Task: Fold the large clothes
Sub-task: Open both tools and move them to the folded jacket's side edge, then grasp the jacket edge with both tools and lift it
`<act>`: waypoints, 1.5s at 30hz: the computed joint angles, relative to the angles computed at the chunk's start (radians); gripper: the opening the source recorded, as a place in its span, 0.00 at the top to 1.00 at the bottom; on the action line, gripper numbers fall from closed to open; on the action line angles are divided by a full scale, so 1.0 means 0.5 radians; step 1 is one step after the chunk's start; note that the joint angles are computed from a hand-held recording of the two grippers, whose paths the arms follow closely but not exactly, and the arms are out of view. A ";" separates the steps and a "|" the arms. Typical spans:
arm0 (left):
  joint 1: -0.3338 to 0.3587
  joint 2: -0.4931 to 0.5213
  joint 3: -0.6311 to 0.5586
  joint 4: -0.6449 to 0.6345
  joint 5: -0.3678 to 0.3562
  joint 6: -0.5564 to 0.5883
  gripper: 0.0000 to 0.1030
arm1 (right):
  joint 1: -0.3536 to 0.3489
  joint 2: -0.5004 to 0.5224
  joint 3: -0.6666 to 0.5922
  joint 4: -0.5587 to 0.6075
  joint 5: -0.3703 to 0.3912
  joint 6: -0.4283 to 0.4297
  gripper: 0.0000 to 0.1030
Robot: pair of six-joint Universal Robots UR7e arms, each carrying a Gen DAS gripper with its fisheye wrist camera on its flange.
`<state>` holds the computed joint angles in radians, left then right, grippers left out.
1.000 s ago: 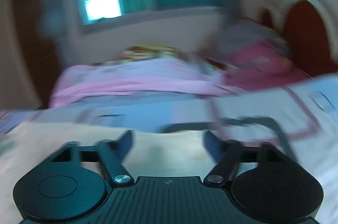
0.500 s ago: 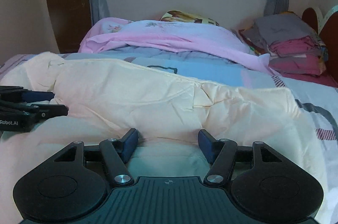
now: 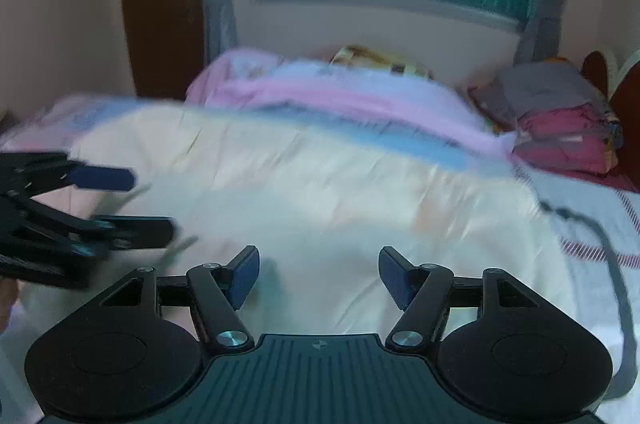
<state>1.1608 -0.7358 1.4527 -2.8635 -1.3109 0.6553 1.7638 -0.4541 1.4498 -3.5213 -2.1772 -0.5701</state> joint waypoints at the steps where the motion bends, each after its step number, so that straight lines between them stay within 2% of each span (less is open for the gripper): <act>1: -0.008 0.028 -0.014 0.039 0.069 -0.007 0.24 | 0.000 0.033 -0.036 0.044 -0.064 0.004 0.36; 3: -0.008 0.066 -0.011 -0.003 0.135 0.025 0.22 | -0.012 0.051 -0.056 0.059 -0.081 0.018 0.36; 5: -0.017 0.046 0.000 0.000 0.157 -0.016 0.26 | 0.000 0.020 -0.034 0.071 -0.118 0.068 0.36; 6: -0.021 0.010 0.031 -0.026 0.151 -0.030 0.30 | 0.004 -0.022 0.026 0.019 -0.101 0.095 0.36; 7: -0.015 -0.032 0.068 -0.073 0.130 -0.025 0.29 | 0.005 -0.055 0.088 -0.055 -0.090 0.095 0.36; 9: 0.007 -0.112 0.136 -0.174 0.136 0.005 0.29 | 0.011 -0.120 0.216 -0.220 -0.163 0.058 0.36; 13: 0.072 -0.219 0.208 -0.336 0.274 -0.008 0.31 | -0.034 -0.264 0.452 -0.326 -0.260 0.165 0.36; 15: 0.113 -0.233 0.190 -0.294 0.327 -0.109 0.34 | -0.068 -0.275 0.483 -0.309 -0.338 0.218 0.36; 16: 0.129 -0.223 0.165 -0.260 0.361 -0.134 0.34 | -0.086 -0.297 0.512 -0.289 -0.321 0.274 0.36; 19: 0.175 -0.198 0.092 -0.181 0.349 -0.209 0.32 | -0.113 -0.302 0.519 -0.264 -0.287 0.347 0.36; 23: 0.161 -0.190 0.066 -0.166 0.404 -0.220 0.33 | -0.113 -0.338 0.546 -0.227 -0.308 0.422 0.36; 24: 0.148 -0.210 0.084 -0.174 0.426 -0.241 0.33 | -0.098 -0.350 0.565 -0.286 -0.323 0.416 0.36; 25: 0.142 -0.242 0.128 -0.223 0.426 -0.240 0.24 | -0.090 -0.370 0.617 -0.392 -0.309 0.411 0.36; 27: 0.129 -0.318 0.255 -0.395 0.422 -0.235 0.09 | -0.086 -0.459 0.753 -0.459 -0.257 0.553 0.36; 31: 0.155 -0.488 0.431 -0.395 0.401 -0.463 0.11 | -0.123 -0.620 1.010 -0.568 -0.157 0.945 0.36; 34: 0.188 -0.555 0.499 -0.330 0.392 -0.675 0.15 | -0.110 -0.645 1.085 -0.599 -0.154 1.029 0.36; 37: 0.248 -0.571 0.478 -0.203 0.279 -0.922 0.23 | -0.101 -0.640 1.110 -0.576 -0.155 1.096 0.35; 39: 0.309 -0.561 0.442 -0.154 0.099 -1.156 0.25 | -0.159 -0.672 1.161 -0.541 0.000 1.331 0.13; 41: 0.374 -0.536 0.419 -0.202 -0.094 -1.387 0.26 | -0.217 -0.672 1.197 -0.593 0.155 1.513 0.13; 42: 0.397 -0.514 0.393 -0.217 -0.148 -1.465 0.27 | -0.261 -0.676 1.217 -0.622 0.278 1.613 0.13; 43: 0.417 -0.485 0.363 -0.230 -0.193 -1.533 0.29 | -0.298 -0.670 1.224 -0.649 0.383 1.704 0.13; 45: 0.436 -0.427 0.301 -0.225 -0.216 -1.594 0.31 | -0.352 -0.644 1.210 -0.689 0.481 1.853 0.14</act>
<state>1.3788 -0.9494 1.6030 -2.9762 -1.4189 -0.1415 1.5878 -0.7758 2.0546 -3.8659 -1.9366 0.3564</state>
